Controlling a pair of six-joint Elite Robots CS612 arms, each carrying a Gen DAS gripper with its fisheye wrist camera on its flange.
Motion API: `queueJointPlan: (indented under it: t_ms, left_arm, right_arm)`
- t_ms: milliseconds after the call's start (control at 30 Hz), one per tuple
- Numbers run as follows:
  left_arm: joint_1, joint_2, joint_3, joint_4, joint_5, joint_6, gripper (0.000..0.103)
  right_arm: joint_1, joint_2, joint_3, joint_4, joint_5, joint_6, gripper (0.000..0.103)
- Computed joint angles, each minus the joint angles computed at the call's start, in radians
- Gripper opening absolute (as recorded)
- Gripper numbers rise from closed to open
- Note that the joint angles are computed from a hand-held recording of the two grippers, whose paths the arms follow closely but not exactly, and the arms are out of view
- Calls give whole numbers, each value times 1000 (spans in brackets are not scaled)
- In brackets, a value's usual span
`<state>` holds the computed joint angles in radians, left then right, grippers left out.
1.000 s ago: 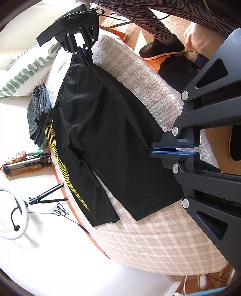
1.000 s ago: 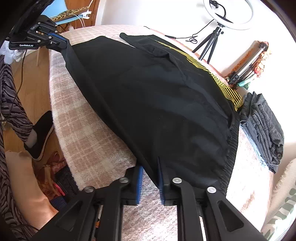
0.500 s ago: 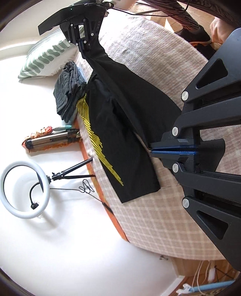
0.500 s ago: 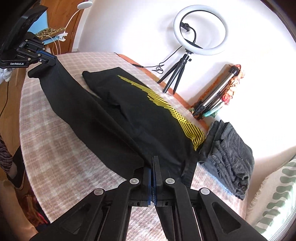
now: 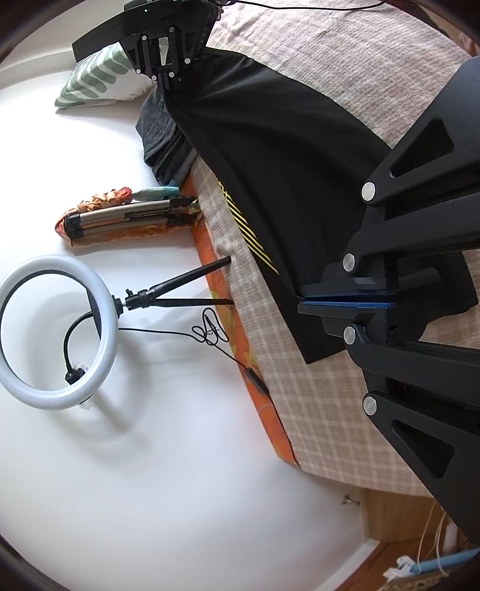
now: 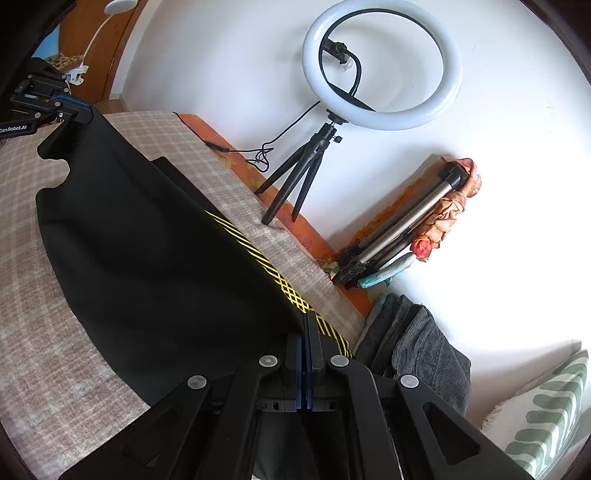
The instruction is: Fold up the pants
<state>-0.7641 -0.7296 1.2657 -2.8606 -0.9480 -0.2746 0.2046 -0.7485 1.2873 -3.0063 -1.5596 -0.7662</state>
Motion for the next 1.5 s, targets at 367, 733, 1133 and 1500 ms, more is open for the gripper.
queueJointPlan:
  t_ms: [367, 733, 1133, 1500]
  left_arm:
    - [74, 108, -175, 170, -70, -38, 0]
    - [117, 203, -325, 335, -135, -68, 1]
    - [128, 213, -356, 412, -86, -141, 41]
    - [96, 84, -126, 225, -59, -128, 42]
  right_arm:
    - [23, 205, -340, 228, -75, -13, 0]
    - [31, 357, -593, 441, -120, -16, 0]
    - [-20, 367, -666, 531, 15, 234, 44]
    - [-102, 196, -376, 484, 212, 368, 42]
